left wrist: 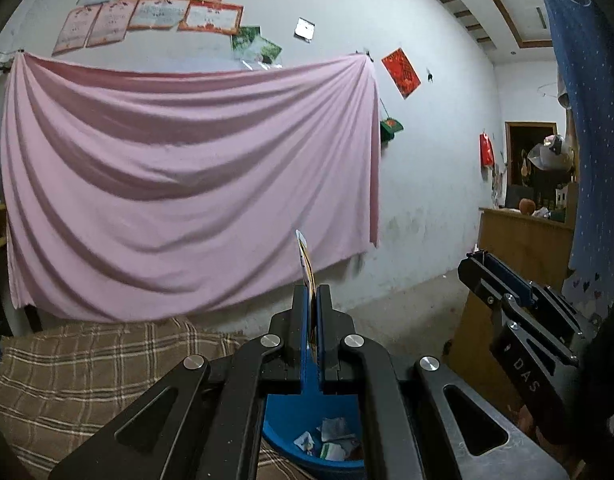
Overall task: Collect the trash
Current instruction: 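Lift the black clip and orange strip and carry them over the blue basin, then open both tools over the blue basin to drop the clip and strip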
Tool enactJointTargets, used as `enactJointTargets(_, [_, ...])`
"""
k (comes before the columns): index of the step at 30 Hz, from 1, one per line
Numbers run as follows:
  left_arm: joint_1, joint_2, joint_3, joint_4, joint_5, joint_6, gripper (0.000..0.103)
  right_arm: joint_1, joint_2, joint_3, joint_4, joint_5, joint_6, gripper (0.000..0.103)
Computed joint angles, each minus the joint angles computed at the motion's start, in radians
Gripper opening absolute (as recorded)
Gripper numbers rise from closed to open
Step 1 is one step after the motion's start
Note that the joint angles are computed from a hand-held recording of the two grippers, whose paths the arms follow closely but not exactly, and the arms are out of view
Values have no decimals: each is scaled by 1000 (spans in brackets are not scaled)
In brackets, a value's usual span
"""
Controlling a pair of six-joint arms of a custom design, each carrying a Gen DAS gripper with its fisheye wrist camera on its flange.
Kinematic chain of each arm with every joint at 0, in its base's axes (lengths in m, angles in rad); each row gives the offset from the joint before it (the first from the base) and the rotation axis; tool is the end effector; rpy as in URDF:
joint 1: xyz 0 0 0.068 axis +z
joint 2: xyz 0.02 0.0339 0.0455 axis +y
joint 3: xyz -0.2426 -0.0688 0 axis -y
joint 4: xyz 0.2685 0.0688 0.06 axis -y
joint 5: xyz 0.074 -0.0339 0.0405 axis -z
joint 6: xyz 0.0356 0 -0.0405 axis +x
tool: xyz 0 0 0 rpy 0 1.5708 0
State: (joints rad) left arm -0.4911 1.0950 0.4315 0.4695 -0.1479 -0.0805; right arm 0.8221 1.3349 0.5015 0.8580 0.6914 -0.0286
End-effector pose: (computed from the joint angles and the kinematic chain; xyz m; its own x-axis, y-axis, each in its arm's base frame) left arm 0.2357 -0.1201 0.1900 -0.1967 0.0150 -0.9803 0.3242 0.9446 -0.0506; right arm 0.2138 0.1967 0.1935 0.0205 -0.0103 -0.9997 -0.1299 0.9914 -0.0129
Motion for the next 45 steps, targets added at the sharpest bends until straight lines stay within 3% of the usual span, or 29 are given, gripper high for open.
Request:
enactJointTargets(6, [6,116,41,8,17,-26,2,-42,28,12,-53,-38,35,23])
enactJointTargets(20, [37,307,223,-205,110,-127,2,-181,13,40,-276,-246,253,23])
enactJointTargets(32, [68,354,317,-349,189,-175,2,-233,86,128,-482,-341,357,23])
enactJointTargets(45, [76,394,369,-453,192,-175,2,-247,178,218,-630,-399,388,23])
